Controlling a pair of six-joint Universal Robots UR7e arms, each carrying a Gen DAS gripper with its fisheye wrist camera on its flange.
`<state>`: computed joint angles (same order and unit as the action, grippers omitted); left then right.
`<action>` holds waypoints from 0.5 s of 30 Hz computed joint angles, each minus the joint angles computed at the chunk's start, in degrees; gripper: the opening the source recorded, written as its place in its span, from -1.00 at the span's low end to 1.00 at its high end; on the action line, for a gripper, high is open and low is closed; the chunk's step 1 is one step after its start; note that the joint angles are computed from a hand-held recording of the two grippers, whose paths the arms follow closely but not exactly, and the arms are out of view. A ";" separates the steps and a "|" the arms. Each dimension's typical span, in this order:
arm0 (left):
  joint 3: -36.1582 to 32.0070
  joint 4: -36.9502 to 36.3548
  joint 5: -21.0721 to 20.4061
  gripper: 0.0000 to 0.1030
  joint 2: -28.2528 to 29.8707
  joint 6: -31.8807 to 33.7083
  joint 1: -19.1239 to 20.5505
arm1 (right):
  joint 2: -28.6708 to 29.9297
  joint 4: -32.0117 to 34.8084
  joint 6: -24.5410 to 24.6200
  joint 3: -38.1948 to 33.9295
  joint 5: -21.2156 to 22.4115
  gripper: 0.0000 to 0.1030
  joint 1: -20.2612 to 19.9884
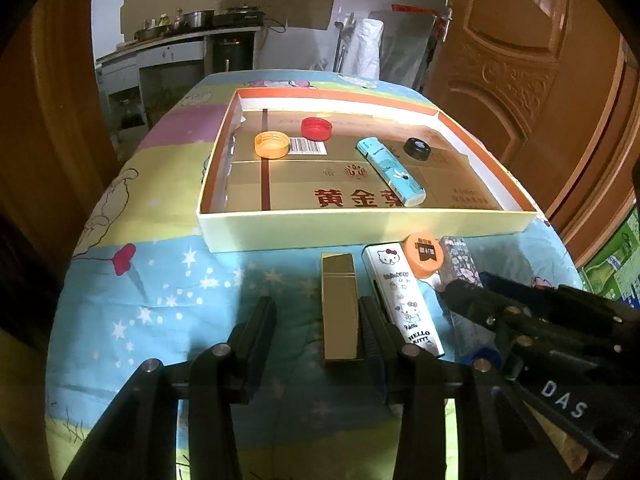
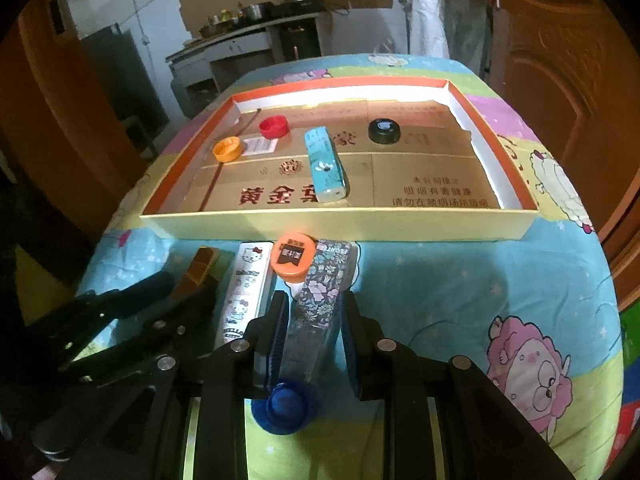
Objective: Organize rigid objects
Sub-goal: 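Grasp the gold rectangular item with the left tool while the right tool grasps the floral tube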
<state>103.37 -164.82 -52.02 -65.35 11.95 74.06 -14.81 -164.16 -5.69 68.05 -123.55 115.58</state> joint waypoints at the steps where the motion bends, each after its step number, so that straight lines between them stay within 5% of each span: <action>1: -0.08 0.01 -0.18 -0.29 -0.02 -0.14 0.08 | 0.18 0.03 -0.09 -0.20 -0.22 -0.46 0.03; 7: -0.56 0.54 -2.22 -0.61 -0.32 -1.41 0.81 | 0.88 -0.08 -0.79 -0.85 -2.08 -0.49 0.47; 15: -0.60 0.23 -3.14 -0.64 -0.48 -1.99 0.99 | 0.79 -0.41 -0.19 -0.62 -2.43 -0.54 0.66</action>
